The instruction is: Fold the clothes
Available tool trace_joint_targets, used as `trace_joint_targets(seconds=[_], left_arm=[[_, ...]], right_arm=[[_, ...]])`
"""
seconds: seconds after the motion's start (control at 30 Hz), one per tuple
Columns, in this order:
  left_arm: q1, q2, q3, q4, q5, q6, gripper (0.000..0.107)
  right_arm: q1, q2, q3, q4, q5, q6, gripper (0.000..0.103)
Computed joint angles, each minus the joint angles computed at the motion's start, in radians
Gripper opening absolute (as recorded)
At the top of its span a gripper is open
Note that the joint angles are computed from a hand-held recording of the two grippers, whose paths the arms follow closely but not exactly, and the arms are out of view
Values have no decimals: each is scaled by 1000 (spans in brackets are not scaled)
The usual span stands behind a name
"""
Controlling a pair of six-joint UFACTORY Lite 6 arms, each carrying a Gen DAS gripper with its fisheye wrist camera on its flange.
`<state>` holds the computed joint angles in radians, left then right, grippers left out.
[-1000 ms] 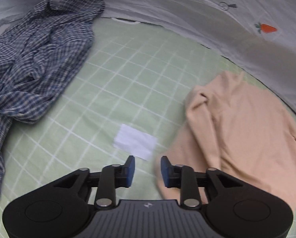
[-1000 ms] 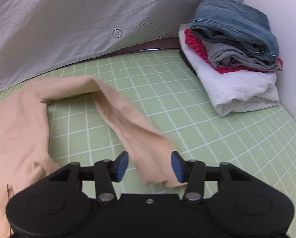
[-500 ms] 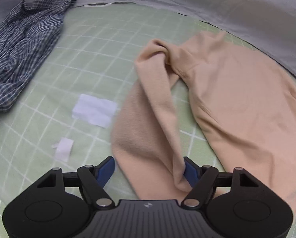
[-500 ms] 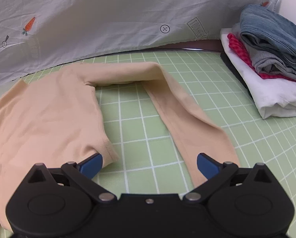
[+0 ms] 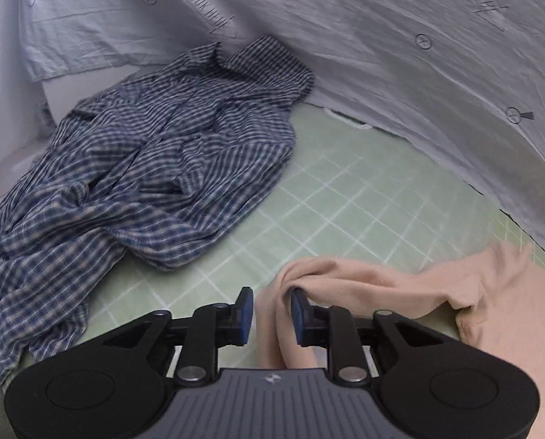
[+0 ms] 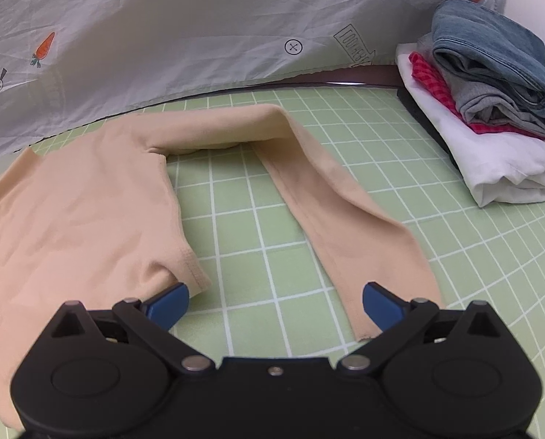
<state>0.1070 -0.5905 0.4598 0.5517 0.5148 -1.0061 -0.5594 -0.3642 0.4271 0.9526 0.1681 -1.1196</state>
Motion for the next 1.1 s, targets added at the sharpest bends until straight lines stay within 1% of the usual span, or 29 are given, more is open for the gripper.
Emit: trace_joint_targets(seconds=[0.03, 0.1, 0.13, 0.23, 0.3, 0.33, 0.43, 0.53, 0.67, 0.73, 0.8, 0.87, 0.9, 0.97, 1.0, 1.1], left_arm=[[-6, -13, -7, -52, 9, 35, 39], [-16, -39, -22, -157, 28, 106, 51], [-43, -54, -32, -184, 43, 111, 52], [-274, -80, -53, -139, 110, -26, 61], [-423, -59, -52, -107, 120, -106, 68], [-498, -39, -43, -85, 126, -149, 69], [-694, 47, 3, -29, 126, -250, 74], [-827, 179, 78, 41, 107, -323, 80], [-867, 395, 212, 42, 44, -360, 80], [-866, 473, 272, -6, 11, -361, 80], [-872, 529, 316, -48, -20, -377, 80], [-902, 563, 349, -40, -30, -436, 80], [-918, 579, 366, -36, -35, -444, 80], [-943, 630, 417, -24, -22, -449, 80], [-947, 654, 442, -27, -13, -445, 80], [-923, 704, 494, -72, 2, -432, 80]], right_arm=[[4, 0, -1, 6, -1, -4, 102], [7, -4, -5, 13, 4, -10, 102], [6, -7, -8, 15, 11, -12, 102], [-5, -25, -12, 17, 39, -39, 102], [-13, -36, -15, -6, 56, -40, 102], [-19, -39, -17, -16, 65, -44, 102], [-45, -33, -17, -10, 98, -97, 102], [-71, -18, -7, 35, 131, -189, 102], [-107, -2, 15, 79, 197, -279, 98], [-144, 9, 25, 130, 266, -363, 95], [-162, 36, 35, 179, 311, -458, 91], [-138, 80, 50, 200, 296, -522, 79], [-127, 103, 59, 211, 290, -553, 75], [-113, 164, 88, 247, 293, -611, 60], [-107, 195, 103, 262, 296, -637, 58], [-96, 275, 145, 307, 310, -671, 57]])
